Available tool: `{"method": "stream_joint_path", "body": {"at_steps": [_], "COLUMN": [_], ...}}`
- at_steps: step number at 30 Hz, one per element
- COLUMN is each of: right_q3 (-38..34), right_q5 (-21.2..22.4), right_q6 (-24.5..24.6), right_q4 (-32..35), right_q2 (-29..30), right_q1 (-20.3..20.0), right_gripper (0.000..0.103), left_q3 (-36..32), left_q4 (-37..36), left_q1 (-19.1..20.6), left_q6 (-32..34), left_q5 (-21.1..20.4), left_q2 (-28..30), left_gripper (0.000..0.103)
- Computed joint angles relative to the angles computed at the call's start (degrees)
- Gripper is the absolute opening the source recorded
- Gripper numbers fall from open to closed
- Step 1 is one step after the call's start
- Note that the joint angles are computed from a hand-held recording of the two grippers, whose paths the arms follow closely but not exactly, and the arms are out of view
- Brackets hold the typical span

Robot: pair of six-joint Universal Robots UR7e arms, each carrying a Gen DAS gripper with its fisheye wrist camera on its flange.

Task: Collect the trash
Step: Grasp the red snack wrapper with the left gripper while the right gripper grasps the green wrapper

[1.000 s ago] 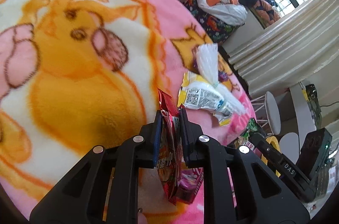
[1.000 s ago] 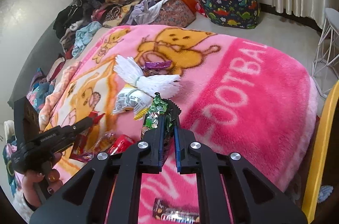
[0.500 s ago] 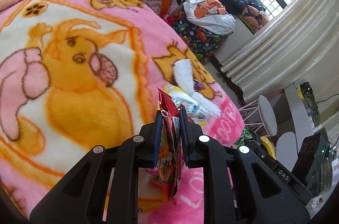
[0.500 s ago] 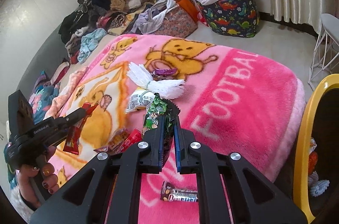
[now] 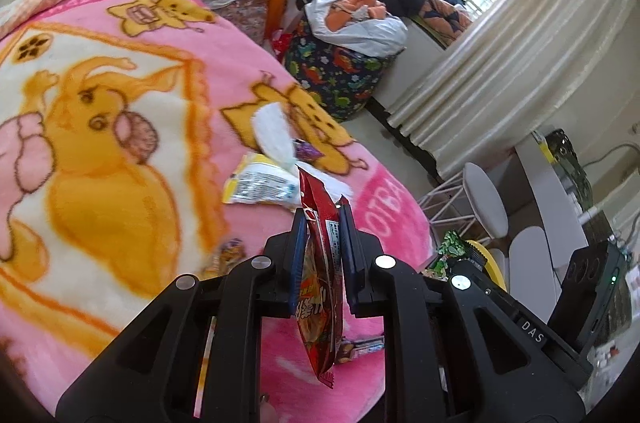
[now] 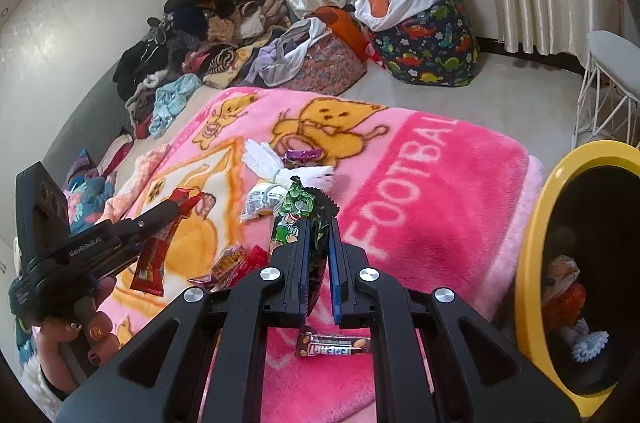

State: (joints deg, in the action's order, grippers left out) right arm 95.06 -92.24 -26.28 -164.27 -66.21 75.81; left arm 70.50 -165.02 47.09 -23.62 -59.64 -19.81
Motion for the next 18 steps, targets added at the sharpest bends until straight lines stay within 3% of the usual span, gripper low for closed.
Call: {"method": "stream_joint_path", "body": {"at_steps": [18], "right_q3": [3.5], "right_q5": [2.8], "right_q6": [1.9], "right_q4": [-3.4], "right_q2": [-5.3], "right_q1": [-3.7], "right_gripper": [0.008], "left_q3": [-6.2], "left_q4": [2.3], "left_q1": [-3.1], "left_q6": [4.2], "left_q5": [-2.4], "left_q2": [5.2], "left_gripper": [0.011]}}
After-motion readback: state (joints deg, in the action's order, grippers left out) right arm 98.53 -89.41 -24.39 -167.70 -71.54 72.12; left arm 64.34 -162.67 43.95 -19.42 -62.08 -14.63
